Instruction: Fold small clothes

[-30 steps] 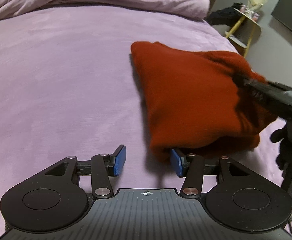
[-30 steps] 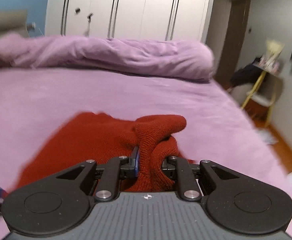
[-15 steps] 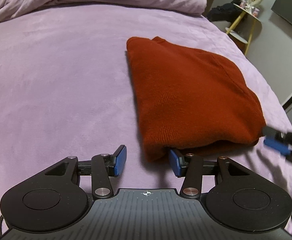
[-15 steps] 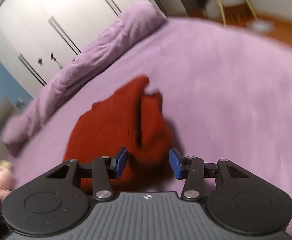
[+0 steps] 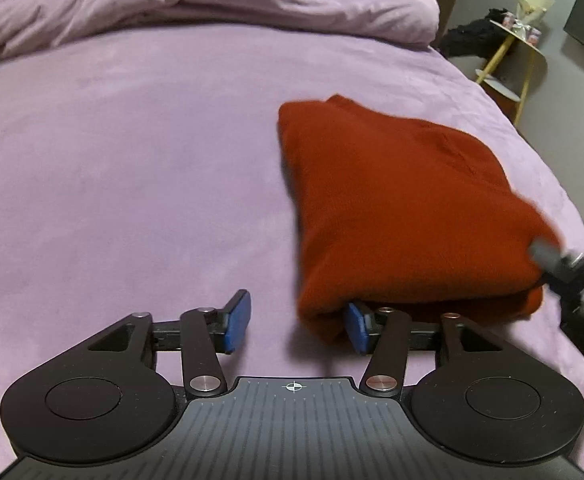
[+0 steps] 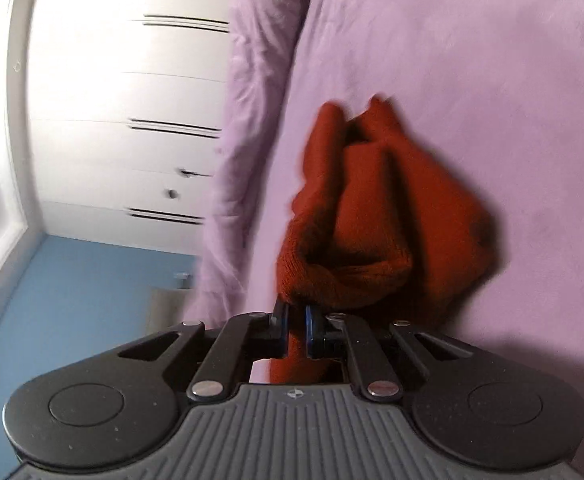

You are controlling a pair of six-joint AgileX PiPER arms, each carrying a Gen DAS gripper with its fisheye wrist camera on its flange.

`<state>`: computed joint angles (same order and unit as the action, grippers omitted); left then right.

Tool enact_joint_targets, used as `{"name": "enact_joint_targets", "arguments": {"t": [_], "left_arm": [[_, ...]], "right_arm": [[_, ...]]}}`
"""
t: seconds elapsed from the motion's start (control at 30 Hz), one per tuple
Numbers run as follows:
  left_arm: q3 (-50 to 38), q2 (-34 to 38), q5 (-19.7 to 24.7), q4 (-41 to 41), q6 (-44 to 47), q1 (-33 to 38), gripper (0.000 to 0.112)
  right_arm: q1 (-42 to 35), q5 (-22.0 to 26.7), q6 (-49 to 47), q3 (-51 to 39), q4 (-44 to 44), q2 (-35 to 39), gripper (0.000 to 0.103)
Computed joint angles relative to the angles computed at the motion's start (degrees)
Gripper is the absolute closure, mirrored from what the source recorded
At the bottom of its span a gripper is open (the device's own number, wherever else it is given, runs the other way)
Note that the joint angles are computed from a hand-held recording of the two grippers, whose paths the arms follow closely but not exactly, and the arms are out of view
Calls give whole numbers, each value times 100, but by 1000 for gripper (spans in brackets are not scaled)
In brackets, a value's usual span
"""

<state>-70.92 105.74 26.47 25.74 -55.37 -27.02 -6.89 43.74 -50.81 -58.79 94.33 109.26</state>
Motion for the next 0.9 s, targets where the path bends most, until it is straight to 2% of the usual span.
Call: {"name": "enact_joint_targets", "arguments": {"t": [0.03, 0.07, 0.2, 0.27, 0.33, 0.43, 0.53, 0.6, 0.67, 0.7, 0.8, 0.9], "left_arm": [[10, 2, -28, -377, 336, 68, 55], [12, 7, -14, -617, 582, 102, 55], [183, -146, -1, -735, 918, 156, 55], [277, -278, 115, -608, 830, 234, 56], [374, -437, 304, -153, 373, 260, 60], [514, -711, 310, 37, 195, 435, 60], [258, -646, 280, -183, 382, 625, 60], [-228, -360, 431, -314, 498, 621, 60], [-691, -27, 413, -534, 644, 610, 59], [-1013, 207, 496, -656, 748, 578, 59], [-2010, 924, 822, -855, 1111, 438, 59], [-2605, 1446, 805, -650, 803, 366, 58]], "right_arm": [[180, -473, 193, -105, -573, 5, 96], [313, -717, 541, -237, -1140, 23, 97], [484, -937, 1124, -518, -2312, -90, 98], [491, -952, 1224, -566, -2512, -127, 98], [431, -914, 1234, -552, -2685, -191, 98], [427, -847, 1467, -511, -3404, -505, 94], [618, -1387, 1608, -231, -3735, -1098, 91], [731, -1625, 1097, -287, -3334, -1176, 90], [981, -1758, 1167, -769, -3502, -917, 90], [1153, -1829, 1515, -1149, -3922, -658, 90], [1619, -1943, 2619, -2414, -5640, 306, 90], [1889, -2109, 3623, -3255, -7359, 1019, 94]]}}
